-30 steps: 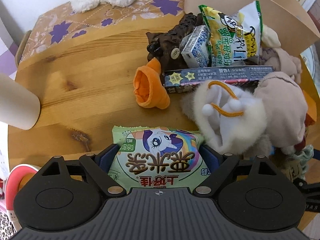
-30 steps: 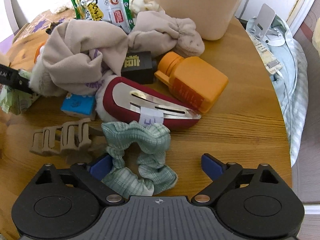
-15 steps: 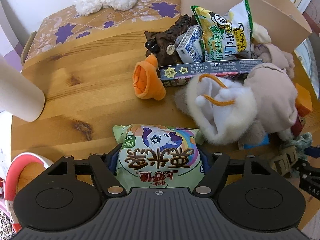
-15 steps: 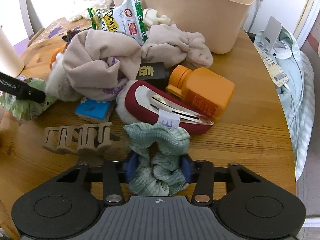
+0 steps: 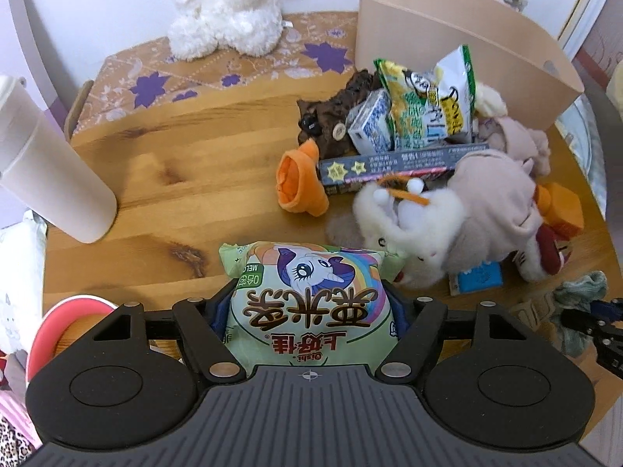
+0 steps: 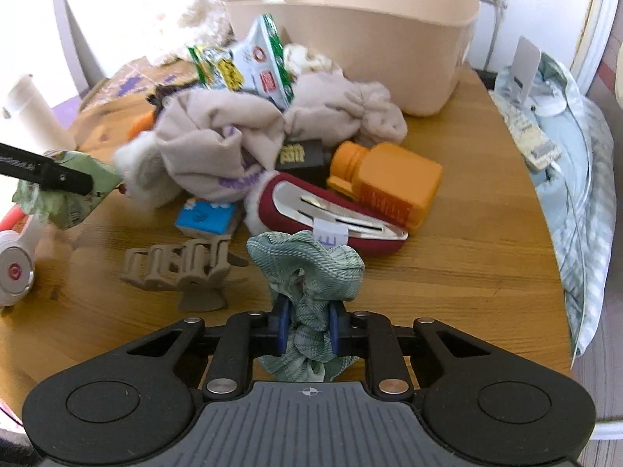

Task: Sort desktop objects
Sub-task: 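Grasp the green snack bag with the left gripper while the right grasps the green scrunchie, then carry the snack bag and scrunchie into the beige basket and release both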

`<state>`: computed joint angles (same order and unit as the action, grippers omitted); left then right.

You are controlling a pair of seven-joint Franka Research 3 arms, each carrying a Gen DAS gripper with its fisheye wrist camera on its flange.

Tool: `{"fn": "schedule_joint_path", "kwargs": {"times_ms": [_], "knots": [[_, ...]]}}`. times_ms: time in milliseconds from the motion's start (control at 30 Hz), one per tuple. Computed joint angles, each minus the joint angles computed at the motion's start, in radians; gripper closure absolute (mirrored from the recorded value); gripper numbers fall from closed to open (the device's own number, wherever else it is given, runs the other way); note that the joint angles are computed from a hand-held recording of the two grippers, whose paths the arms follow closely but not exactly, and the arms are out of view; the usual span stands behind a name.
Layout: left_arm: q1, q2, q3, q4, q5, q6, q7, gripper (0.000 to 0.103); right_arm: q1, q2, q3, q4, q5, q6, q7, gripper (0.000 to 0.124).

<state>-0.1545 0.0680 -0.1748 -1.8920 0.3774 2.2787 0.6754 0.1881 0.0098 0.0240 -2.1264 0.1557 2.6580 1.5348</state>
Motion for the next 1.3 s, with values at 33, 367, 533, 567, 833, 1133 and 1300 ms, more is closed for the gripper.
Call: {"fn": "schedule_joint_path", "kwargs": {"times_ms": [33,367,533,567,833,1133,1300], "knots": [[0.0,-0.005,0.0,-0.001,0.004,0.001,0.002,0.03,0.0,-0.011,0.0,-0.004,0.012,0.001,-0.014,0.106],[0.005,-0.034,0.0,0.021,0.044,0.059,0.011,0.03,-0.015,-0.06,-0.004,-0.006,0.053,0.04,-0.047,0.106],[0.005,-0.018,0.001,0.072,0.062,0.08,0.041,0.03,-0.024,-0.053,-0.009,0.022,0.054,0.069,-0.066,0.106],[0.005,-0.011,0.002,0.085,0.068,0.082,0.045,0.03,-0.026,-0.049,-0.011,0.03,0.053,0.076,-0.071,0.106],[-0.001,0.085,0.017,0.252,0.117,0.093,0.097,0.03,-0.048,0.027,-0.028,0.167,0.041,0.113,-0.134,0.106],[-0.038,0.297,0.047,0.576,0.132,0.068,0.191,0.03,-0.067,0.192,-0.037,0.438,0.041,0.124,-0.206,0.106],[-0.073,0.475,0.074,0.849,0.111,0.006,0.264,0.03,-0.08,0.303,-0.034,0.617,0.058,0.094,-0.26,0.105]]}}
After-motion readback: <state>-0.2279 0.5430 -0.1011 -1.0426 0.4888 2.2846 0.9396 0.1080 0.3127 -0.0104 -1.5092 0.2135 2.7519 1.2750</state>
